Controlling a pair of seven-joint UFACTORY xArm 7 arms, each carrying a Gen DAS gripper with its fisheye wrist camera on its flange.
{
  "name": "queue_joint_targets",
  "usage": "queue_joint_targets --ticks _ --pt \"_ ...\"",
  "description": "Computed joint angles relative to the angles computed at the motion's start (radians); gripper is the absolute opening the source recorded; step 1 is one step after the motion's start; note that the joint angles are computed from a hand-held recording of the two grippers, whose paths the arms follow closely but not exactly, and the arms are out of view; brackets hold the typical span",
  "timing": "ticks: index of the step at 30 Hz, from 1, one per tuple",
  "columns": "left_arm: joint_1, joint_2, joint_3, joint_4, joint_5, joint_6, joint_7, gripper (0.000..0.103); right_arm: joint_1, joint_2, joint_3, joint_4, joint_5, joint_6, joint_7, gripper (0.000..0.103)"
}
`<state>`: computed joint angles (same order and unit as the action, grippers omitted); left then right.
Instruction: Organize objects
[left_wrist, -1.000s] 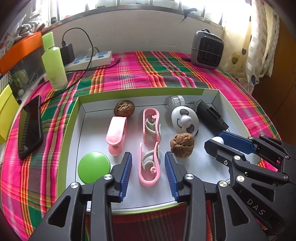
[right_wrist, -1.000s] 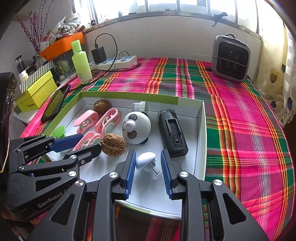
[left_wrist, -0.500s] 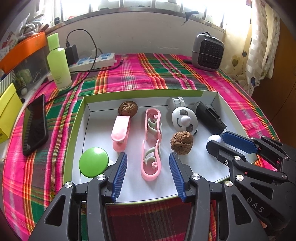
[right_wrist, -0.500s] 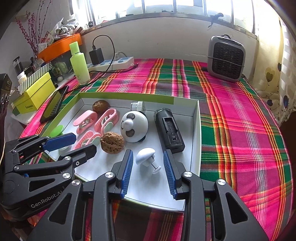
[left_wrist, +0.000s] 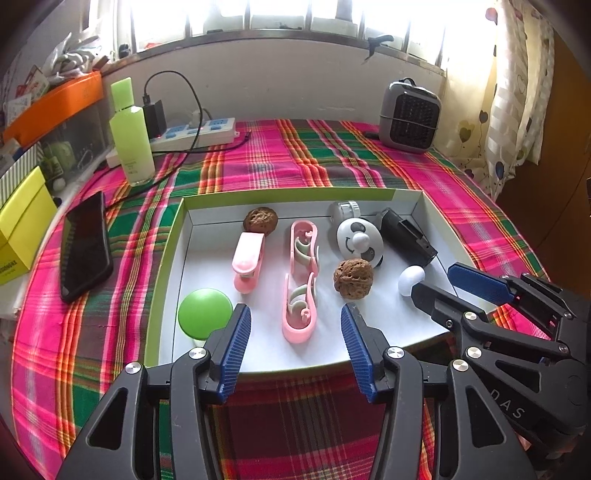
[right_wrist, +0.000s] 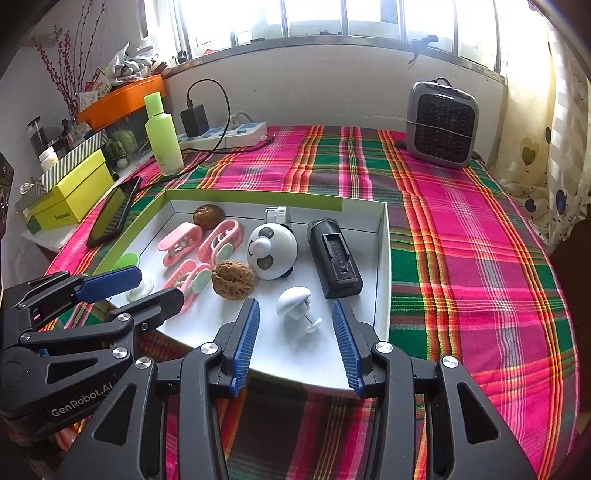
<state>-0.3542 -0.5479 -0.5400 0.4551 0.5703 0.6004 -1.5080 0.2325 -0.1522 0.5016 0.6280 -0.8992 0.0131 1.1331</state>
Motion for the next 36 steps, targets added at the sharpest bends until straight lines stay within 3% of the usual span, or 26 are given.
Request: queue_joint_targets --ticks 8,12,22,26,36 --pt "-0.028 -0.05 -0.026 -0.008 -0.019 0.068 -0.029 0.05 -0.031 -0.064 0.043 -0.039 0.037 -0.016 0.012 0.043" --pt "-0.052 -0.081 -0.027 -0.02 -0.04 0.091 -0.036 0.05 -0.076 -0.119 0.104 -0.066 0.077 -0.026 0.01 0.043" --pt "-0.112 -0.141 -0.059 -0.04 -0.092 0.163 -0.069 0.05 -0.02 -0.213 0.118 -0.135 0.235 -0.007 -0.094 0.044" --pt "-0.134 -0.148 -0.067 -0.05 -0.113 0.179 -0.087 0.05 -0.014 -0.226 0.137 -0.151 0.294 0.004 -0.126 0.05" --pt "-0.185 -0.154 -0.072 -0.079 -0.147 0.208 -0.123 0.05 -0.004 -0.242 0.179 -0.189 0.425 0.025 -0.202 0.051"
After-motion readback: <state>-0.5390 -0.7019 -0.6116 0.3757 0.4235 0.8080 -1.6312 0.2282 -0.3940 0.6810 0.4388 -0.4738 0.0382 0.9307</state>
